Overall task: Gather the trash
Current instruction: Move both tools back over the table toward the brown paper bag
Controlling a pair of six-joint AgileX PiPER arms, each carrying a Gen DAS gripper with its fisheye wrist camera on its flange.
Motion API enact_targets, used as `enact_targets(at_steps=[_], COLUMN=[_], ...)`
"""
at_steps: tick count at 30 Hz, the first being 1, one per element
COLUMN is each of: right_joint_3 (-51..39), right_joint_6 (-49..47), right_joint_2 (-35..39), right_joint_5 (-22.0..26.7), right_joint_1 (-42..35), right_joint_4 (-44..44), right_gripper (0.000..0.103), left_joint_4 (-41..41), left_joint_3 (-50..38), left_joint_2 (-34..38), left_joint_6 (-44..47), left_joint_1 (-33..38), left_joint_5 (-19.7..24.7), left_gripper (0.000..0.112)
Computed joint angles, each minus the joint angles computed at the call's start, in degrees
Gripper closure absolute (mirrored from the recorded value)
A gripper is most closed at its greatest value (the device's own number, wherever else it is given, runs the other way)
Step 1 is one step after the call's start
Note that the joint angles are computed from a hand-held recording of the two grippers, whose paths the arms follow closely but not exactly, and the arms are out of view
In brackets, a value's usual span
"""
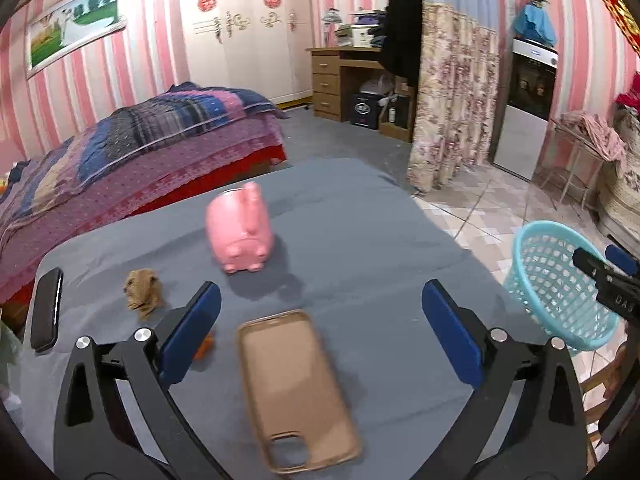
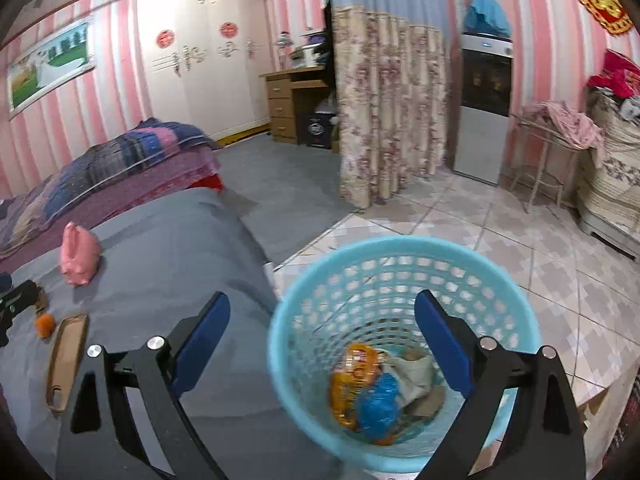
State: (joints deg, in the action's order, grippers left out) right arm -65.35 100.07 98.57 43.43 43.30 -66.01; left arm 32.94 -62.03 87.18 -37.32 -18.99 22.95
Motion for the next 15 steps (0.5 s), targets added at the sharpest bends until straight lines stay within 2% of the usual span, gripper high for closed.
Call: enact_targets(at_steps=[5,8,10,15], right_joint_3=[-7.9,-12.14,-14.5,-21.44], right_joint_6=[-5.97,-8.24,-9.98,-15.8], right_joint_2=[5.55,8.81,10.58,15.93], right_joint_5=[1.26,1.48,1.51,2.22], right_joint_1=[3.04,4.8,5.59,7.5], right_joint_4=[3.06,4.23,5.44,8.49], right_gripper=[0.011,0.005,0.005,0.005], left_joint_4=[-8.95,-15.69,-18.87,-26.84], left_joint_3=[0.25,0.17,0.38,-0.71], left_joint_2=[-0.32,-0.31,-0.34,0.82], left_joint_6=[10.51,17.99,22.06,31.25], left_joint_1=[7.01,11.29,14.07,21.09], left_joint_5=[-1.39,-1.9,-2.33,-1.44], left_gripper=[0.015,0.015,0.015,0.015])
